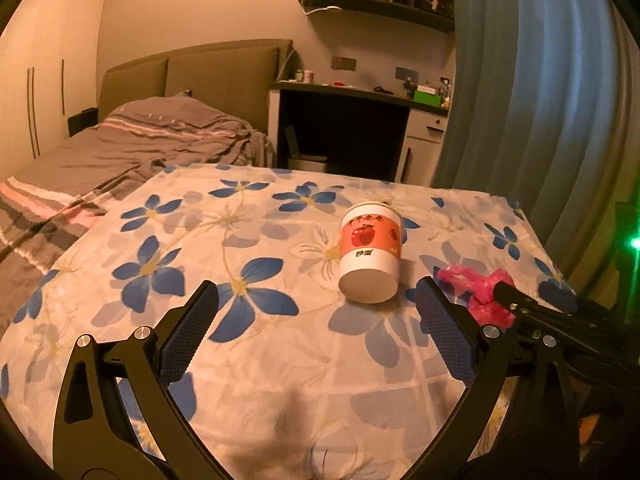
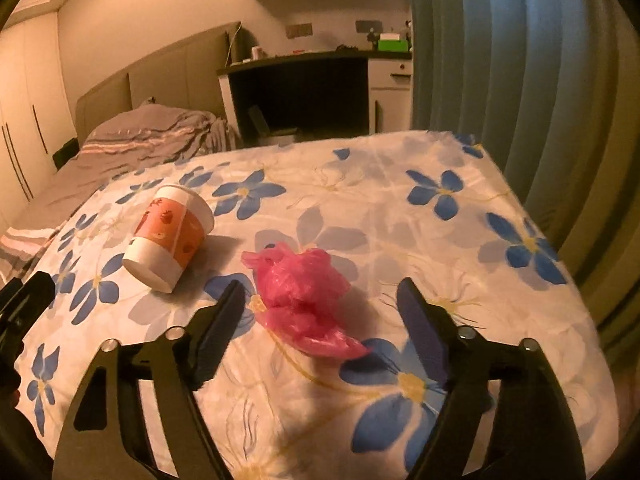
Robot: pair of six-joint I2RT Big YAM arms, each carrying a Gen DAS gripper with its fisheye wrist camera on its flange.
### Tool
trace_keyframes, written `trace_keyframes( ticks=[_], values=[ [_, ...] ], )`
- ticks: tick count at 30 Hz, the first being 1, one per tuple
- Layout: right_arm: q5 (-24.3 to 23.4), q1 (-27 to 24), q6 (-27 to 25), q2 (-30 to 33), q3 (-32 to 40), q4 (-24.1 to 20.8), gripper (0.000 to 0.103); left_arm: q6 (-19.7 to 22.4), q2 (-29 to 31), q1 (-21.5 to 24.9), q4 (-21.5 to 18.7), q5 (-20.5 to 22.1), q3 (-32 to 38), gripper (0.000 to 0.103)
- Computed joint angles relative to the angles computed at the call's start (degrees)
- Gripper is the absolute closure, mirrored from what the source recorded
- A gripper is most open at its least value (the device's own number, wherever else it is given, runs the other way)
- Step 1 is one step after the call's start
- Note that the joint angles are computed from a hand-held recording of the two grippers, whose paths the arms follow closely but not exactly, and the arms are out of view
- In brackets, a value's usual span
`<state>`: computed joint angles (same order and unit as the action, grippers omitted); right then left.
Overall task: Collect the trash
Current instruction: 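Grasp the white apple-print cup with the left tool while the right tool grasps the pink bag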
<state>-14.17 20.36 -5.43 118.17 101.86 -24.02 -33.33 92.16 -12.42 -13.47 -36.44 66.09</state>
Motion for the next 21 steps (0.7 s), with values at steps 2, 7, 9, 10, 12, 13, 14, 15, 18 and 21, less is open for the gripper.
trace_keyframes(
  ticks=[2, 7, 9, 10, 12, 13, 14, 15, 18, 21],
  values=[
    [0.11, 0.27, -0.40, 1.35, 1.87, -1.94, 0.038, 0.49, 0.71, 0.44, 0.52, 0.93, 0.52, 0.006],
    [0.09, 0.55, -1.62, 3.29, 4.91, -6.04, 0.067, 1.71, 2.69, 1.45, 0.79, 3.31, 2.38, 0.006],
    [-0.18, 0.53, -2.45, 2.83, 4.16, -5.43, 0.070, 2.47, 3.62, 1.94, 0.82, 4.72, 3.48, 0.006],
    [0.11, 0.46, -2.83, 2.04, 2.85, -4.07, 0.071, 2.90, 4.04, 2.12, 0.97, 5.13, 3.95, 0.006],
    [-0.30, 0.05, -2.31, 0.80, 1.00, -2.16, 0.071, 3.64, 5.29, 2.81, 0.97, 7.05, 5.33, 0.006],
    [-1.20, -0.40, -1.57, 0.18, 0.34, -1.76, 0.071, 3.59, 5.89, 3.04, 0.58, 7.61, 6.10, 0.006],
    [-2.09, -0.79, -0.85, -0.40, -0.17, -1.42, 0.071, 3.63, 6.65, 3.34, 0.13, 8.45, 7.07, 0.006],
    [-2.84, -1.25, -0.26, -1.16, -0.93, -0.76, 0.071, 3.85, 7.31, 3.64, -0.16, 9.48, 7.85, 0.006],
    [-4.11, -2.06, -0.09, -2.58, -2.12, 0.28, 0.071, 5.00, 9.55, 4.36, -1.42, 12.07, 10.61, 0.006],
    [-5.01, -2.54, -0.55, -3.85, -3.45, 1.38, 0.071, 5.48, 11.22, 5.05, -2.19, 14.93, 12.64, 0.012]
  ],
)
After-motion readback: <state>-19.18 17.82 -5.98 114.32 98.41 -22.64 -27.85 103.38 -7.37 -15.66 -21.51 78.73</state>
